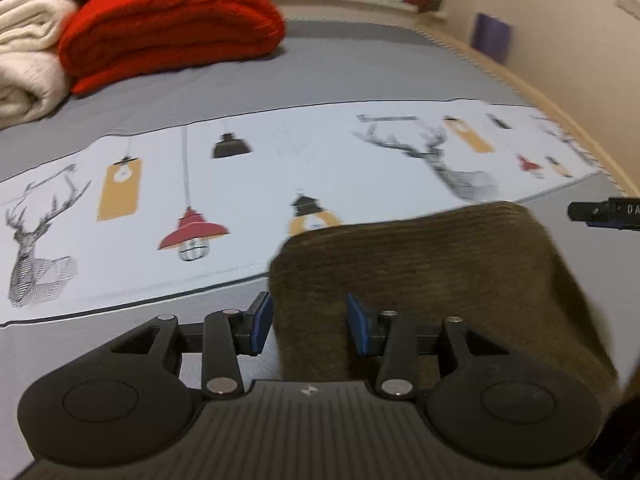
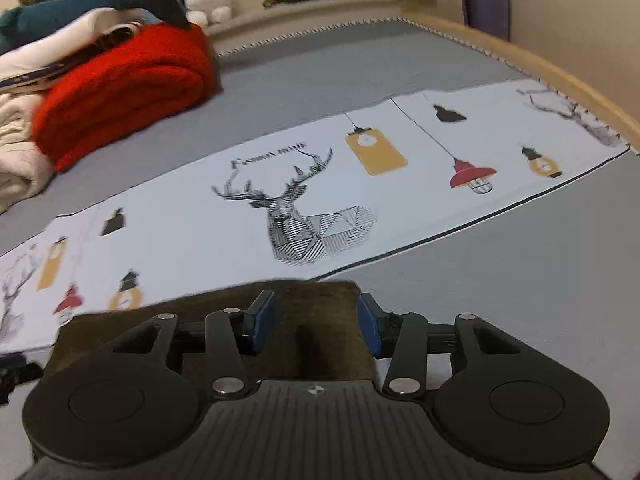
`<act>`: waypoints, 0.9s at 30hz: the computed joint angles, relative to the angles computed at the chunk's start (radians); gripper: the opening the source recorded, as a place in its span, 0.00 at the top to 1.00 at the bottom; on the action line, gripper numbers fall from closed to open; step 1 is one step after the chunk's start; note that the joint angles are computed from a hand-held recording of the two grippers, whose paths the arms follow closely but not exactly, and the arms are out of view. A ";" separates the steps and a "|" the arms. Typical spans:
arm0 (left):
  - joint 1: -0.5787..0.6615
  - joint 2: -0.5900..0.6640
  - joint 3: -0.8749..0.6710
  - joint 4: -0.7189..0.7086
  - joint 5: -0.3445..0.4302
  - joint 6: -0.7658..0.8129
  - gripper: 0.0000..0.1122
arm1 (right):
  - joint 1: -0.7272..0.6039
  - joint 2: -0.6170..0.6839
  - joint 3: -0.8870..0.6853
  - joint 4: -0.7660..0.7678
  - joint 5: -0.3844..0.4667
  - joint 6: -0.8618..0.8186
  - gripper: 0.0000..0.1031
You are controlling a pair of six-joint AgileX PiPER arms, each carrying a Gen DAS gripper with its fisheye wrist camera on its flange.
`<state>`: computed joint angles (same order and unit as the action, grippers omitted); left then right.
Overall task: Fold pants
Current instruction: 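Lower the folded pants onto the bed and open both grippers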
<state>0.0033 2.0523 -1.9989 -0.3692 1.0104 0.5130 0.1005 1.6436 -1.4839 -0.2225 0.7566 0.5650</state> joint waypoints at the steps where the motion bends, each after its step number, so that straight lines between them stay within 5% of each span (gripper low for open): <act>1: 0.013 -0.006 0.008 -0.035 0.023 0.030 0.59 | 0.010 -0.040 0.039 -0.005 -0.001 -0.001 0.49; 4: 0.030 0.056 -0.060 -0.034 0.170 0.015 0.59 | 0.034 -0.132 0.153 0.005 0.027 -0.003 0.43; 8: 0.016 0.028 -0.003 0.049 0.137 -0.029 0.53 | 0.034 -0.087 0.181 0.057 0.219 -0.023 0.44; 12: 0.046 -0.084 0.123 -0.043 0.123 0.066 0.53 | 0.048 -0.216 0.287 0.018 0.136 0.045 0.43; 15: 0.008 -0.092 0.173 0.071 0.148 0.062 0.52 | 0.086 -0.194 0.288 -0.022 0.232 0.019 0.42; 19: -0.017 -0.198 0.280 0.149 0.090 0.009 0.49 | 0.082 -0.260 0.315 -0.030 0.221 0.114 0.43; 22: 0.001 -0.365 0.385 0.070 0.012 -0.022 0.19 | 0.155 -0.385 0.335 -0.132 0.159 0.222 0.41; 27: -0.121 -0.699 0.642 0.211 -0.221 -0.226 0.09 | 0.398 -0.541 0.304 -0.421 0.194 0.369 0.23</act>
